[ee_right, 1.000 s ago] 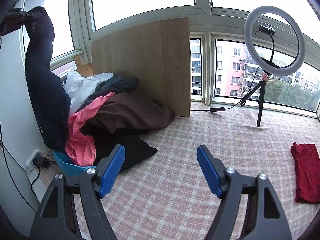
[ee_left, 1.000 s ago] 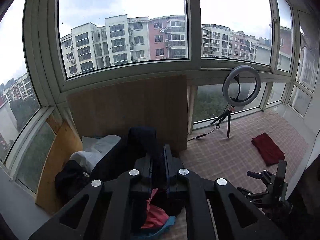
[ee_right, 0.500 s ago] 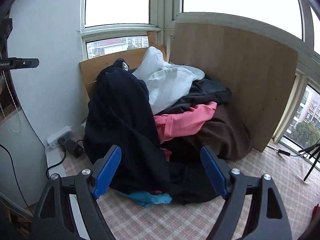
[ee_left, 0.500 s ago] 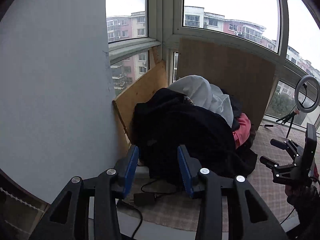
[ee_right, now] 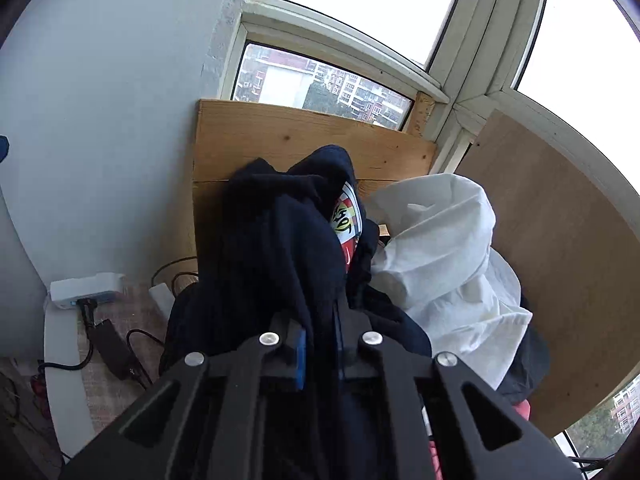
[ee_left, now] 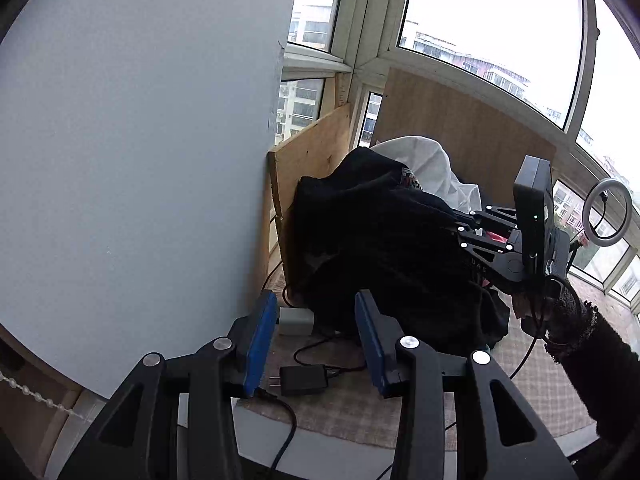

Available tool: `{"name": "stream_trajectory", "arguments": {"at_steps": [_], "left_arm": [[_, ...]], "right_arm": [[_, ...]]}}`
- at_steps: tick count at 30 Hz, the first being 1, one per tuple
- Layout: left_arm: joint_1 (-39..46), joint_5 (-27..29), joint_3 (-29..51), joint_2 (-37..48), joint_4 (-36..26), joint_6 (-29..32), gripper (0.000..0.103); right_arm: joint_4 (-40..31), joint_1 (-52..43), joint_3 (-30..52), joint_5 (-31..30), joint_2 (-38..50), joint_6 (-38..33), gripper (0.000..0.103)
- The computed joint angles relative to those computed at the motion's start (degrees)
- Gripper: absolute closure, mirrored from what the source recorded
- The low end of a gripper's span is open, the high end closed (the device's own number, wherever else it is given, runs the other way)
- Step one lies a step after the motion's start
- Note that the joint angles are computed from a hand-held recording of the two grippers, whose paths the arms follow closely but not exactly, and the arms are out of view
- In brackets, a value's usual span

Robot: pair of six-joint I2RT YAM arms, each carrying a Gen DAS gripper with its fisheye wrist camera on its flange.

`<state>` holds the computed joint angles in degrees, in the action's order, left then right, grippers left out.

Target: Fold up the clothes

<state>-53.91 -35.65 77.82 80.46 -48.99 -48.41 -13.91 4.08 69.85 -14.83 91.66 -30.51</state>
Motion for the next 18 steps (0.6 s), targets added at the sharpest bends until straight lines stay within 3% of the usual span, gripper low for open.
{"name": "stream_trajectory", "arguments": {"at_steps": [6,11,13,16,18], "left_arm": [[1.6,1.5,1.2,1.3,4.2,4.7,0.064],[0.7,1.1,3.6,3.2,7.0,8.3,0.064],[0.8,2.2,4.6,4.1,8.5,9.8,0.064],[0.2,3.7,8.6,7.3,9.6,12.8,0.064],[-0.9,4.6,13.3,11.4,9.7,15.0,0.064]], "right_arm": [[-5.5,-6.7,8.5,-10.5,-6.3,12.5,0.097],[-8.5,-16.4,15.3,-19.6,-13.4,18.3,0.097],[-9.1,-23.7,17.4,-24.4,-16.9,21.2,0.097],[-15.5,-40.9,25.1,-39.7,-17.0,25.8,0.097],[-18.7,-52.8,28.4,-47.0,-16.5,24.7,0.097]]}}
